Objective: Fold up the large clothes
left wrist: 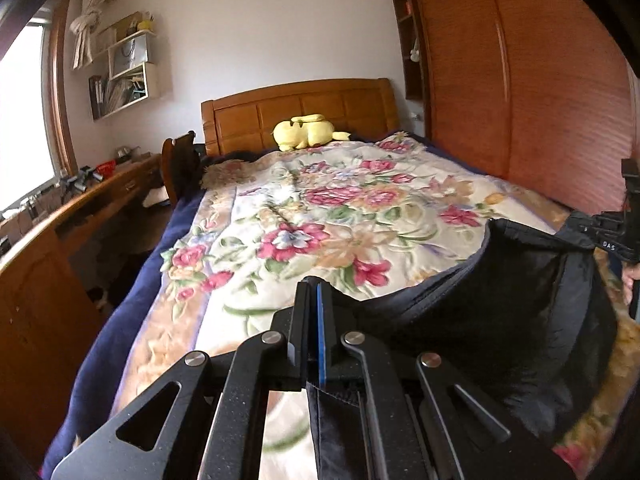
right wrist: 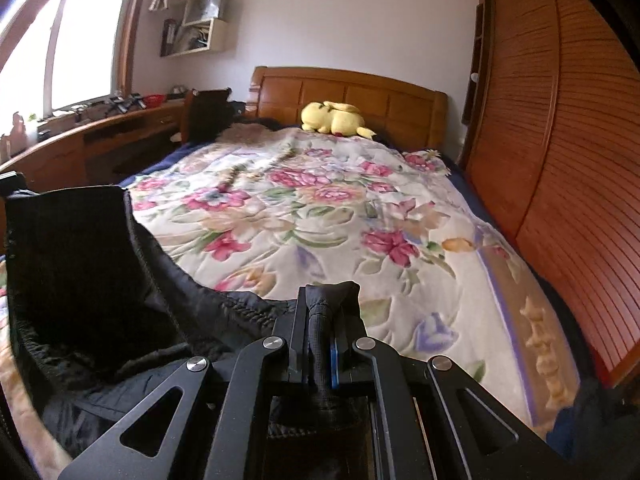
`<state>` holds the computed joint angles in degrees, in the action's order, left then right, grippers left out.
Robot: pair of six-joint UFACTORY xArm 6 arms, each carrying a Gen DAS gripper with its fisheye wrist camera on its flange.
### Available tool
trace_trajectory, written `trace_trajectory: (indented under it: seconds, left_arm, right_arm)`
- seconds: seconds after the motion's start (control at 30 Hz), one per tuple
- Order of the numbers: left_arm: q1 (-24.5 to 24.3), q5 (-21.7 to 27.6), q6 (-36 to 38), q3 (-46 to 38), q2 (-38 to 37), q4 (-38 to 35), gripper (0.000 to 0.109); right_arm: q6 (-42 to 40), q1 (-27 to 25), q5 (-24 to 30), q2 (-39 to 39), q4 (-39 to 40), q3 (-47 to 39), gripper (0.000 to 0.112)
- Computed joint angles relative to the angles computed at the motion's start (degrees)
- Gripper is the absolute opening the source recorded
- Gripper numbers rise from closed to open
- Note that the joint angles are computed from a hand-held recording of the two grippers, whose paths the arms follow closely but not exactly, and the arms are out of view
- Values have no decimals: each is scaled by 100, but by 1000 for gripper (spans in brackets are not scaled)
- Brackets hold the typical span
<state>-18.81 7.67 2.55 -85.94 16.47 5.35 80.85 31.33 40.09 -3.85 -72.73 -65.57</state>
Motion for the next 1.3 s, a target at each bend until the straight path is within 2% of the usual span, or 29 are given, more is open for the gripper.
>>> trace_trajectory:
  seconds: [0.03, 0.1, 0.2, 0.37, 0.43, 0.47, 0.5, 0.53, 0.63, 0.73, 0.87, 1.07, 1.3]
  left_arm:
    - [6, 149, -40, -311, 238, 57, 3]
    - [-15, 555, 411, -948, 738, -393, 4]
    - [6, 990, 421, -1492, 1187, -458, 4]
    - [32, 1151, 274, -1634, 1462, -234, 4]
    - [40, 1285, 574, -1642, 1472, -558, 11]
    - [40, 1418, 960, -1588, 1424, -1004, 13]
    - [38, 1434, 1184, -1401, 1302, -1261, 17]
    - [26, 1444, 1267, -1342, 1272, -1344, 21]
    - [-7, 1273, 1634, -577, 817, -1661, 27]
    - [-35, 1102, 2056, 341, 245, -2071, 29]
    - [-58, 930, 2531, 1319, -370, -2581, 30]
    - [-80, 814, 3130, 2641, -1190, -3282, 31]
    - [-65, 602, 2714, 3552, -1608, -2861, 31]
  right_arm:
    - [-45, -86, -37, 190, 84, -161, 6]
    - [-119, -237, -132, 506, 306, -355, 6]
    - [-208, -400, -323, 963, 644, -610, 6]
    - [-435, -491, -393, 1618, 1007, -1111, 7]
    - [-534, -467, -323, 1734, 1252, -1221, 12]
    - [-632, -533, -310, 1891, 1370, -1410, 17]
    - [-515, -515, -234, 1894, 1334, -1444, 23]
    - [-338, -490, -203, 1749, 1225, -1327, 37]
    - [-71, -476, -353, 1431, 1022, -1049, 66]
    - [-160, -426, -423, 1017, 1012, -547, 72]
    - [-266, -65, -246, 331, 1039, 265, 73]
    - [23, 486, -116, -742, 1185, 1557, 74]
    - [253, 674, -168, -1258, 1484, 2280, 74]
